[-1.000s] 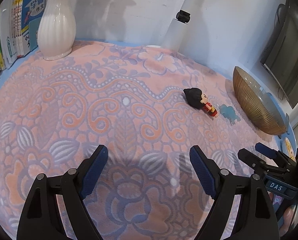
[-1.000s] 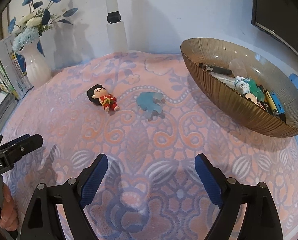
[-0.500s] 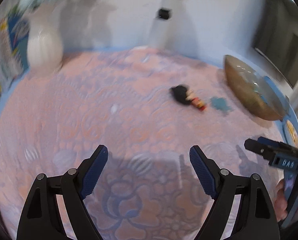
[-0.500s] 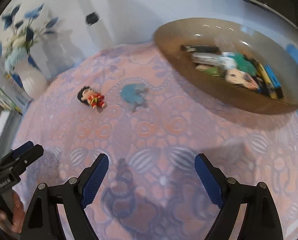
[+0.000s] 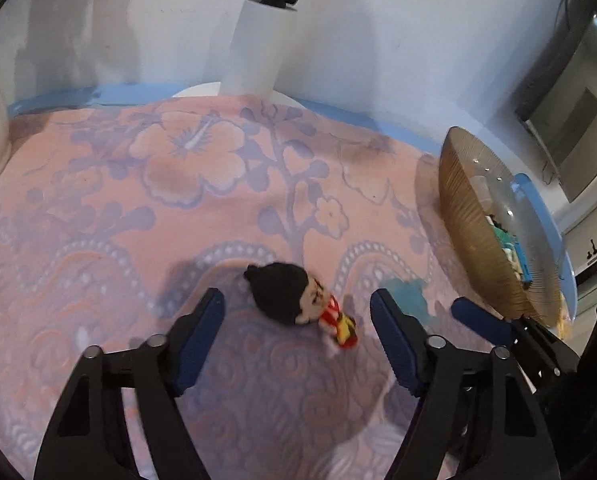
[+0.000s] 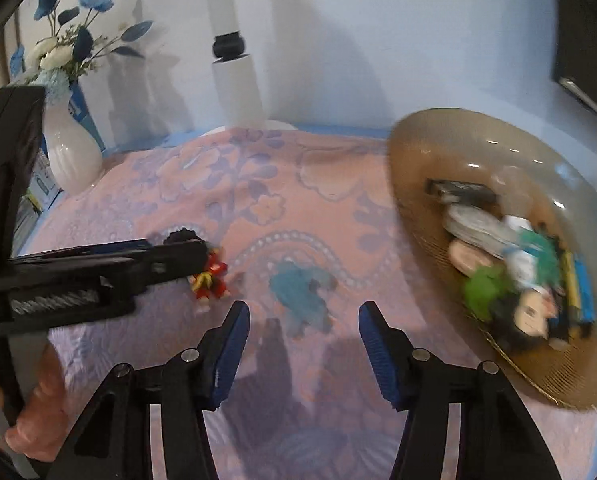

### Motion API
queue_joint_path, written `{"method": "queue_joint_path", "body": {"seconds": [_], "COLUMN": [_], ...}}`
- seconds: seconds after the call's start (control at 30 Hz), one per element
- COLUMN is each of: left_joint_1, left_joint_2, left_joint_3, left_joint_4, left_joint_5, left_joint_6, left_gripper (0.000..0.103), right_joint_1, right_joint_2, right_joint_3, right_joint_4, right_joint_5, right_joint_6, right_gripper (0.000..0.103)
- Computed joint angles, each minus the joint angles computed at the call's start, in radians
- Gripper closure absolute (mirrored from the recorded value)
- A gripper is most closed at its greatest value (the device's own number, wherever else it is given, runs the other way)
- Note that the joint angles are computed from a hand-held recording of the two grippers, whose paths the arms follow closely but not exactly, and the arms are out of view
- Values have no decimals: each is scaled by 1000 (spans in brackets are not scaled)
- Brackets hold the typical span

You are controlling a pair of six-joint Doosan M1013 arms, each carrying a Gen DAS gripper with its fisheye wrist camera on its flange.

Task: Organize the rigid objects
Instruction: 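Grasp the red-clad figurine with the left tool while the right tool grasps the blue-green toy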

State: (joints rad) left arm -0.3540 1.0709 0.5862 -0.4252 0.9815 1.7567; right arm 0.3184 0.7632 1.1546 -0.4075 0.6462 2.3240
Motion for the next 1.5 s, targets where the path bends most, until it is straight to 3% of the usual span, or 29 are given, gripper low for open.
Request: {"method": "queue_joint_path", "body": {"seconds": [0.07, 0.1, 0.13, 0.17, 0.2, 0.37, 0.5, 0.67, 0.77, 0.87, 0.93, 1.0, 1.03, 1.27, 1.33, 1.43, 1.5], "left_joint_1": [-8, -13, -18, -24, -27, -11, 17, 27, 28, 19, 25, 31, 32, 32, -2, -41, -53], "left_joint_2": [26, 16, 11, 6, 1, -26, -102, -178, -197, -184, -181, -189, -201, -228, -236, -250, -258], "left_joint_3": [-44, -22, -14, -2, 8, 54, 187, 320, 364, 360, 361, 371, 391, 435, 447, 481, 499], "left_joint_4": [27, 43, 62, 93, 109, 32, -131, -217, -221, -154, -174, -182, -166, -186, -69, 87, 139], "left_joint_5": [31, -4, -21, -42, -58, -65, -90, -62, -54, -43, -43, -38, -62, -75, -125, -234, -282], "left_joint_6": [-12, -2, 4, 4, 12, 97, 279, 499, 560, 513, 508, 501, 497, 465, 421, 335, 304], "left_gripper": [51, 51, 53, 61, 61, 66, 66, 66, 66, 62, 51, 33, 31, 31, 31, 31, 42], "right_joint_1": [-3, -3, -6, -8, -6, -19, -16, 5, 25, 26, 32, 35, 33, 18, 22, 36, 45], "right_joint_2": [22, 34, 41, 47, 45, -16, -91, -153, -150, -139, -129, -135, -138, -154, -150, -144, -133], "right_joint_3": [-30, -45, -50, -55, -52, 54, 175, 266, 270, 271, 262, 269, 274, 308, 297, 284, 266], "right_joint_4": [11, 12, 30, 42, 17, 118, 167, 143, 59, 106, 102, 90, 114, 219, 213, 142, 69], "right_joint_5": [20, 30, 25, 26, 25, -99, -195, -234, -194, -190, -165, -164, -167, -215, -201, -173, -141], "right_joint_6": [-34, -41, -54, -67, -49, -59, -53, -23, 47, 24, 20, 27, 7, -53, -61, -21, 34], "right_gripper": [48, 50, 63, 69, 76, 76, 76, 76, 76, 76, 76, 75, 74, 71, 63, 59, 59]}}
